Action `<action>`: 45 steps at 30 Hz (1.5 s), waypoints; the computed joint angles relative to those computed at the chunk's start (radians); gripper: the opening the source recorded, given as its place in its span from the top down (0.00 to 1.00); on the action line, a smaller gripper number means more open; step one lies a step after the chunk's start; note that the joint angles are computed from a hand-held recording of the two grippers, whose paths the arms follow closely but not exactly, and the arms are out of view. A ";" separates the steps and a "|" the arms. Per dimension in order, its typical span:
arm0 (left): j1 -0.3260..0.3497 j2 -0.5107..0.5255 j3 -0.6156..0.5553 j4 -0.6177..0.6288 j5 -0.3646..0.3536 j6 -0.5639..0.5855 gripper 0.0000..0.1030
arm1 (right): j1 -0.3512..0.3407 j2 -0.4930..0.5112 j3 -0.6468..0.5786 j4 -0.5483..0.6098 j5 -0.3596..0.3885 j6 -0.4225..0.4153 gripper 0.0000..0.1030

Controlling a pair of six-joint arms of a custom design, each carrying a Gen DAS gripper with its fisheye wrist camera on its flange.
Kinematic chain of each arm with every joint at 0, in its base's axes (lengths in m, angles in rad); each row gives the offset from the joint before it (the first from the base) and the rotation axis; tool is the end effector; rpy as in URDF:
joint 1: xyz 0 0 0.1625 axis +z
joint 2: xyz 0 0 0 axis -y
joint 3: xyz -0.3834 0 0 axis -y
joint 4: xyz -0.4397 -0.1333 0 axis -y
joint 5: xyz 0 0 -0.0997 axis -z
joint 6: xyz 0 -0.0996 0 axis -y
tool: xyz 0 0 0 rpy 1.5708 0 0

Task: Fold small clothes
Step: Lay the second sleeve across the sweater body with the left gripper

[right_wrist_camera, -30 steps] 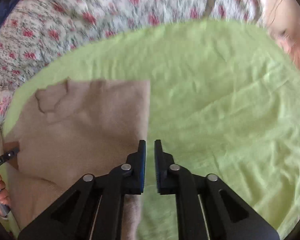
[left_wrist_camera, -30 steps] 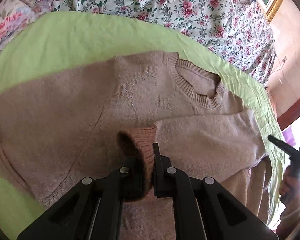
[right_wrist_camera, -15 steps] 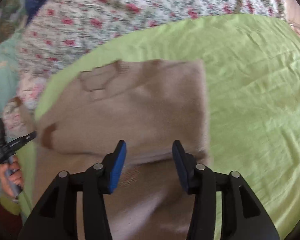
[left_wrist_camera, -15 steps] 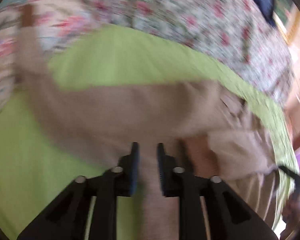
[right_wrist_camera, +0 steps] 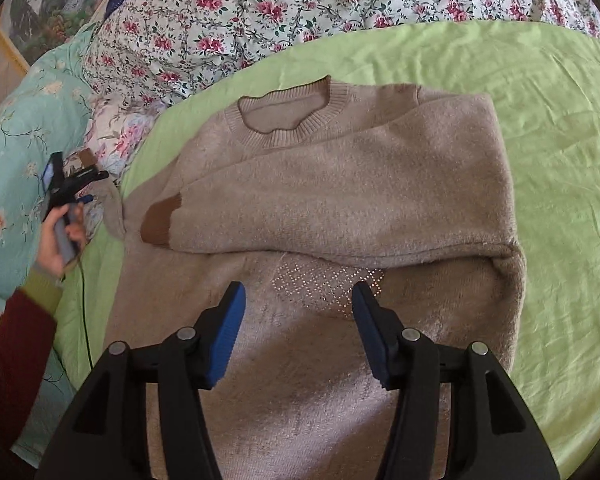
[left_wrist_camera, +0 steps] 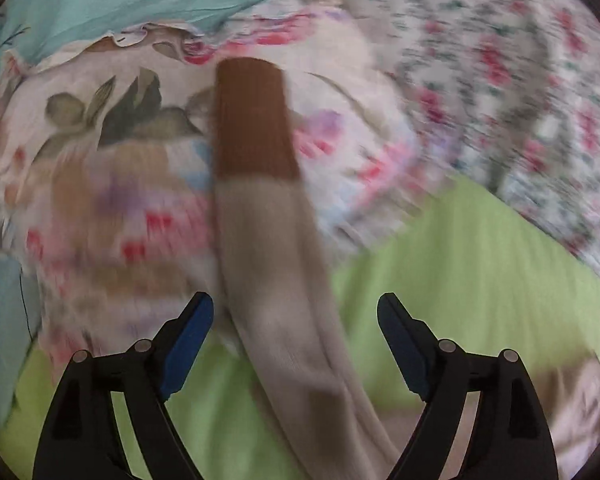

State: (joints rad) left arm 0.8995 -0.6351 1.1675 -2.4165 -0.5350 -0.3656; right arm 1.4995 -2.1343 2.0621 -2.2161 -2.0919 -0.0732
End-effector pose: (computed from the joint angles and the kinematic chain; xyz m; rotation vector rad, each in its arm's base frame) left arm -0.3249 -0.7610 0.1492 0.1402 2.2195 -0.9293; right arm 0.0575 -0.3707 0.5188 -0.2420 -2.4445 0.8671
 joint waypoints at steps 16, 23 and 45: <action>-0.139 -0.151 0.314 -0.366 -0.280 0.282 0.87 | 0.000 -0.010 0.014 -0.017 0.052 0.027 0.45; -0.259 -0.121 0.386 -0.355 -0.494 0.283 0.87 | 0.004 -0.079 0.026 -0.008 0.043 0.051 0.45; -0.374 0.035 0.389 -0.205 -0.568 0.362 0.26 | -0.101 -0.111 0.045 -0.134 0.110 0.080 0.45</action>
